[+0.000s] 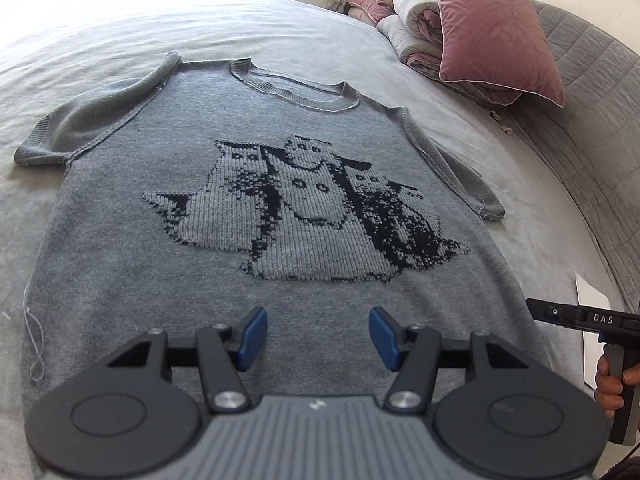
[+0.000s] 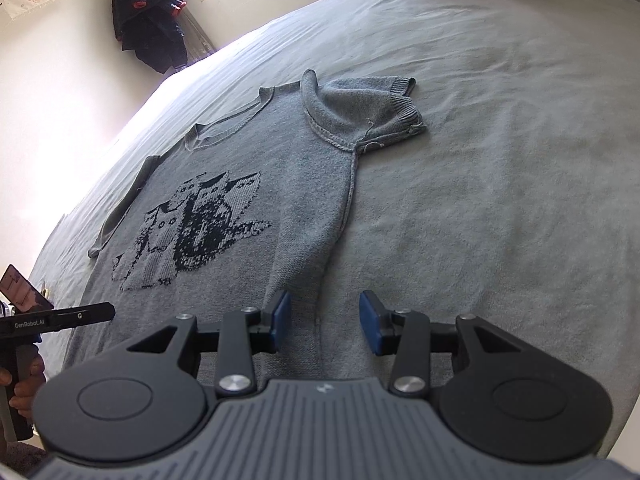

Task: Fold clothes

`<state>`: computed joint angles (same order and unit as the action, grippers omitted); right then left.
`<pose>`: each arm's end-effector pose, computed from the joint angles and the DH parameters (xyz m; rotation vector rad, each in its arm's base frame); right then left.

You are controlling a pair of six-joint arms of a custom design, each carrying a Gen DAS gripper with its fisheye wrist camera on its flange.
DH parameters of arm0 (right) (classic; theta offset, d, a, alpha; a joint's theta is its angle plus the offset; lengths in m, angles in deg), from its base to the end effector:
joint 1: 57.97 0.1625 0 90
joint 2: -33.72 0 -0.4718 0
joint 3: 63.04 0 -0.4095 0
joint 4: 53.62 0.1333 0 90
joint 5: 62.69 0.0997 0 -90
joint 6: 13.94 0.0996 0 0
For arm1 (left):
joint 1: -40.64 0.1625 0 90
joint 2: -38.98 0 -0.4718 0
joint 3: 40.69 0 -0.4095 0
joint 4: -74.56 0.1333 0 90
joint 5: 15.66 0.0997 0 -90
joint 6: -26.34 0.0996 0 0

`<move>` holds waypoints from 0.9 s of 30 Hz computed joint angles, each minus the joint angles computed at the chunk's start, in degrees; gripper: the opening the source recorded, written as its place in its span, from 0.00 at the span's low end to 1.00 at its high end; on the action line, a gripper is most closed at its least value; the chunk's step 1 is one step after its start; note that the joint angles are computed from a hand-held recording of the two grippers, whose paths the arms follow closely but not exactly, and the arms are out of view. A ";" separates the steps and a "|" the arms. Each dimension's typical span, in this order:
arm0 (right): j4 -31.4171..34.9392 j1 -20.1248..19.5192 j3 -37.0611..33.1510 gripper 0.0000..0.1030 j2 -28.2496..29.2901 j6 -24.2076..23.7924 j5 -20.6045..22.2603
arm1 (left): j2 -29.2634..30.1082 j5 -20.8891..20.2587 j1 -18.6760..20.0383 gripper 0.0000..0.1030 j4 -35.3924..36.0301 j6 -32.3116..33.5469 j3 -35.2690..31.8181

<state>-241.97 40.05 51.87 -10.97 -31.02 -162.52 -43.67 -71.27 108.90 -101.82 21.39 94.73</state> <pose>0.2000 -0.5860 0.0694 0.5601 -2.7988 0.6933 0.0143 -0.4758 0.2911 0.1360 2.5480 -0.9280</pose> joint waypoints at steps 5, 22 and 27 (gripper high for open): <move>-0.86 1.13 -0.90 0.42 1.85 -1.57 -1.64 | -0.37 0.38 0.41 0.56 0.42 -0.53 -0.08; -7.58 1.46 -0.12 0.11 5.15 -8.33 -0.90 | -1.25 0.62 1.02 0.56 1.30 -1.08 0.04; -10.66 3.74 0.33 0.08 5.04 -12.14 -6.41 | -1.54 0.64 1.11 0.56 1.51 -1.16 0.10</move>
<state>-252.63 43.79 52.20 -5.93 -43.16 -168.94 -45.21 -70.62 110.01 -100.32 20.23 94.83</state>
